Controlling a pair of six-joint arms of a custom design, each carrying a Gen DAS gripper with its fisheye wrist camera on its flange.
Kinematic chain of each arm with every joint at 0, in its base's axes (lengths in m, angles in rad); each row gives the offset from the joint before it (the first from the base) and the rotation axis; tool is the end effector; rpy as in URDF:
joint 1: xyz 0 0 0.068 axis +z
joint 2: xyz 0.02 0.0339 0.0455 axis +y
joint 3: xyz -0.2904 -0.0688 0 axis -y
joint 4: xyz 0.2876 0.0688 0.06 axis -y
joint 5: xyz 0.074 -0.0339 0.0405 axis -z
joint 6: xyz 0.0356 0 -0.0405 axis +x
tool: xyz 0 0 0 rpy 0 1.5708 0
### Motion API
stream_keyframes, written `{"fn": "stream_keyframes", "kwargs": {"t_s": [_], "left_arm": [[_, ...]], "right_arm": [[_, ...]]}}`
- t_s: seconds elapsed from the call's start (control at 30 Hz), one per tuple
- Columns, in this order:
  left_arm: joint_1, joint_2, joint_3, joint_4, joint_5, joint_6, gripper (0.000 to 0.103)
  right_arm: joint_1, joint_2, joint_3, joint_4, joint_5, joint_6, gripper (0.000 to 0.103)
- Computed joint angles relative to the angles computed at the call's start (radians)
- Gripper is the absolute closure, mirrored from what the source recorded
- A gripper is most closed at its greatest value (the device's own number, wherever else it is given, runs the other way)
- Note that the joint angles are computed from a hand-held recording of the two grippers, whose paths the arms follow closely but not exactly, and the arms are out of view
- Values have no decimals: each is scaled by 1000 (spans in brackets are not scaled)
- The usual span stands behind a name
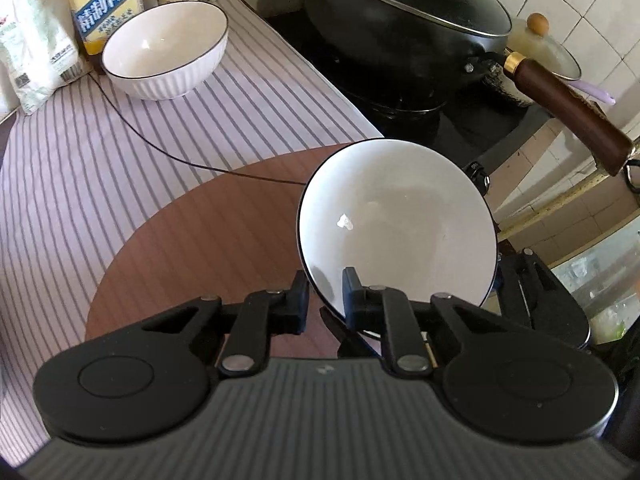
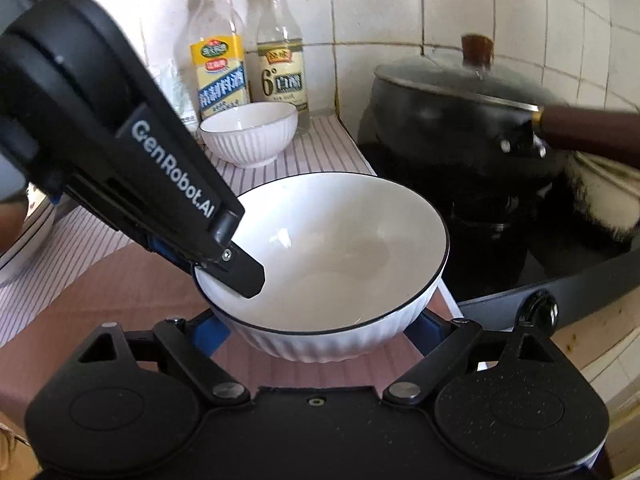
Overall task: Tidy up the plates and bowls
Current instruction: 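Carry the white bowl beside the plate stack and open the left gripper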
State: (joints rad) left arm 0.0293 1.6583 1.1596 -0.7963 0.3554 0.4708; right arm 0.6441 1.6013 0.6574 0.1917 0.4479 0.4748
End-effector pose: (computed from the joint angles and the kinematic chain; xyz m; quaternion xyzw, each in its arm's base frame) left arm 0.3561 -0.0020 0.2146 0.2372 0.9459 -0.1362 0.1744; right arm 0.2680 0.1820 0.1336 0.0124 0.8988 0.0333 0.4370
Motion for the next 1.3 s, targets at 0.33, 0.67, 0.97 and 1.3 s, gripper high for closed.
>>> {"fn": "stream_keyframes", "kwargs": {"t_s": [0.33, 0.67, 0.97, 1.3], "left_arm": [[88, -77, 33, -100, -7, 3, 87], [296, -65, 107, -179, 59, -17, 87], [392, -2, 135, -139, 9, -32, 87], [420, 115, 187, -85, 7, -52, 87]], "right_arm": [[65, -66, 25, -45, 1, -35, 9], [122, -17, 124, -13, -74, -156, 9], [141, 149, 254, 53, -182, -268, 9], [110, 308, 389, 44, -274, -317, 10]]}}
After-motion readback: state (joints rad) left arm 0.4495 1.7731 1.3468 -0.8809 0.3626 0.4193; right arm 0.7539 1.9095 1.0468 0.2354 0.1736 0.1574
